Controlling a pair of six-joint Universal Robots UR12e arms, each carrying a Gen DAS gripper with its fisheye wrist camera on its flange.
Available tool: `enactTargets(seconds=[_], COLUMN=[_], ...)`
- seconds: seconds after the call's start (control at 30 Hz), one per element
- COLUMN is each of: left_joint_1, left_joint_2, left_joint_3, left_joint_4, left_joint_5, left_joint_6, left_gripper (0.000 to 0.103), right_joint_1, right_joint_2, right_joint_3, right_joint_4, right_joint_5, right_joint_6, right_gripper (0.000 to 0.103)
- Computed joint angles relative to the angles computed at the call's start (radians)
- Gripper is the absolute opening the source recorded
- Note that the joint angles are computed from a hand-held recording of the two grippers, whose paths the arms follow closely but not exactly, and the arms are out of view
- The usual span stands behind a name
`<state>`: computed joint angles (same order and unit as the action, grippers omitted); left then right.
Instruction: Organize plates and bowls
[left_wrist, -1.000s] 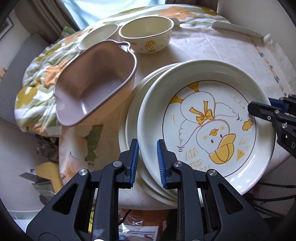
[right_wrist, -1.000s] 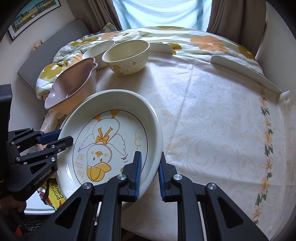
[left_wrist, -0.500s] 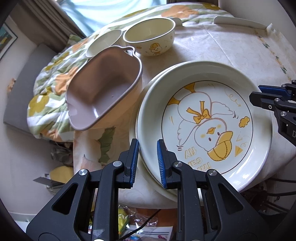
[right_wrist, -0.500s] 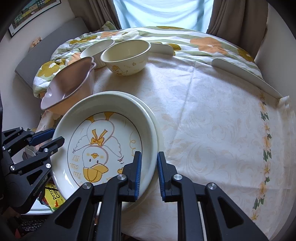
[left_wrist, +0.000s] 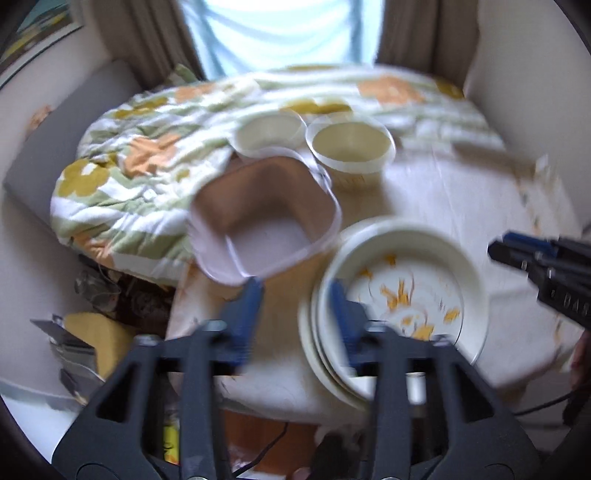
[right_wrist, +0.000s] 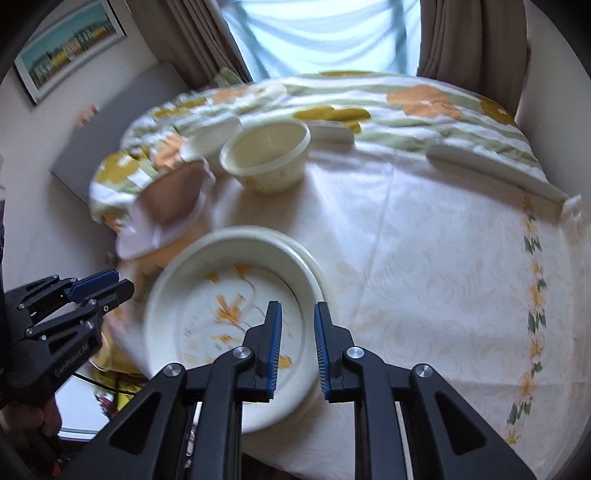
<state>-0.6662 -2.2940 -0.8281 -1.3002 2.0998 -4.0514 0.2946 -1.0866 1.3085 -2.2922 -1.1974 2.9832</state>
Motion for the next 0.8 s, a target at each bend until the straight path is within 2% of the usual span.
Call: enactTargets(seconds=[0.03, 0.1, 0.13, 0.2, 0.23, 0.3, 0.37, 0.5, 0.57, 0.67, 0.73, 0.8], left_joint_1=[-0.002, -0.01, -0.008, 0.005, 0.012, 0.028, 0.047, 0.085, 0.103, 0.126, 0.142, 0.154], left_joint_2=[0.018, 0.048, 0.057, 0.067, 0.074, 0.093, 0.113, 0.141, 0.14, 0.137, 0.131, 0.121], left_joint_3=[-0.025, -0.066, -0.074, -0.07, -0.076, -0.106, -0.15, -0.246, -0.272, -0.303, -0.313, -0.315], left_joint_4=[0.03, 0.073, 0.069, 0.004, -0.015, -0.017, 0.014, 0.129, 0.164, 0.208, 0.226, 0.239], left_joint_5=[0.042, 0.138, 0.143, 0.123, 0.108, 0.062, 0.001, -0.107, -0.163, -0.23, -0.274, -0.308], left_joint_6=[-0.03, -0.079, -0.089, -0.131, -0.156, -0.188, -0.2, -0.201, -0.199, -0.195, -0.19, -0.172], left_gripper=[0.1, 0.103, 0.103, 0.103, 0.103, 0.103, 0.103, 0.103, 0.102, 0.098, 0.089, 0.079], right_joint_1=[-0.002, -0.006, -0.006, 0.003, 0.011, 0.029, 0.044, 0.07, 0.087, 0.101, 0.11, 0.116], right_joint_2=[0.0, 0.004, 0.01, 0.028, 0.044, 0.068, 0.089, 0.165, 0.204, 0.251, 0.285, 0.312], right_joint_3=[-0.006, -0.017, -0.032, -0.072, -0.108, -0.145, -0.174, -0.287, -0.338, -0.4, -0.45, -0.488], right_joint_4=[-0.024, -0.068, -0.07, -0.033, 0.015, 0.029, 0.036, 0.165, 0.225, 0.303, 0.369, 0.406], right_joint_5=[0.019, 0.068, 0.089, 0.092, 0.085, 0.053, 0.043, 0.07, 0.053, 0.052, 0.044, 0.036], right_joint_6=[-0.002, -0.008, -0.015, -0.047, -0.078, -0.093, -0.094, -0.121, -0.118, -0.116, -0.123, -0.123], right_gripper=[0.067, 0.101, 0.101, 0.101, 0.101, 0.101, 0.101, 0.101, 0.101, 0.082, 0.062, 0.058])
